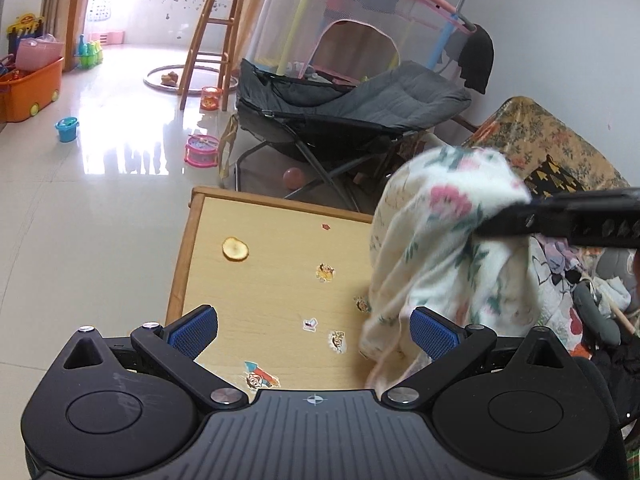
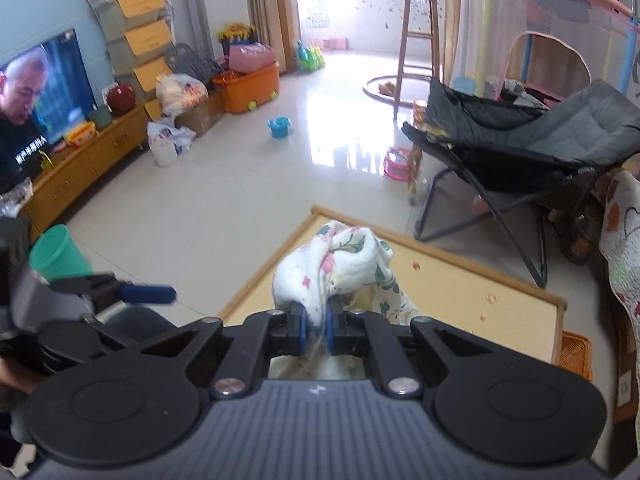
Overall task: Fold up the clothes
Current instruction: 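Lift the floral garment with the right tool and carry it onto the table, then lay the garment flat on the table and open the right tool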
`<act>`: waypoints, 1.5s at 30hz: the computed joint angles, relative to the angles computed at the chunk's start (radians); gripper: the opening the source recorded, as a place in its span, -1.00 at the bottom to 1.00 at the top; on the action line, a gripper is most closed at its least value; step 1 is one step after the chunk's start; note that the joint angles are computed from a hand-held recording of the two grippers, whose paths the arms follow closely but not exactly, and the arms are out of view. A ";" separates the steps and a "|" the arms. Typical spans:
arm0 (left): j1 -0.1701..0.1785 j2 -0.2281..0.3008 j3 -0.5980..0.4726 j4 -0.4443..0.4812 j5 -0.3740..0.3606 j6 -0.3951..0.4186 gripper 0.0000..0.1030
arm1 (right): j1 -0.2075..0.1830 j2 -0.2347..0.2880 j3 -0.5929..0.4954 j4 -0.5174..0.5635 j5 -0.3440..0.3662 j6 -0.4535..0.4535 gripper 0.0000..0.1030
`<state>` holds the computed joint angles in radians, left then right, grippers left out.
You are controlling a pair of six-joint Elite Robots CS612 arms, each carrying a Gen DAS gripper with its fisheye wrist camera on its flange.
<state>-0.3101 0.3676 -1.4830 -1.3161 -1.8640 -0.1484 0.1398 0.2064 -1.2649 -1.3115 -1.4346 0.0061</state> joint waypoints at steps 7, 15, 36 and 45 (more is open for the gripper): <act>-0.005 -0.005 0.000 -0.001 0.007 0.009 1.00 | -0.022 0.004 -0.022 -0.050 0.052 0.015 -0.82; -0.027 -0.004 0.008 0.048 0.007 0.050 1.00 | -0.064 0.062 -0.095 0.052 0.005 0.104 -0.82; -0.059 0.031 0.019 0.129 0.044 0.121 1.00 | -0.102 0.207 -0.231 0.262 -0.136 0.276 -0.80; -0.063 0.067 -0.006 0.079 0.015 0.193 1.00 | -0.091 0.222 -0.218 0.222 -0.190 0.201 -0.79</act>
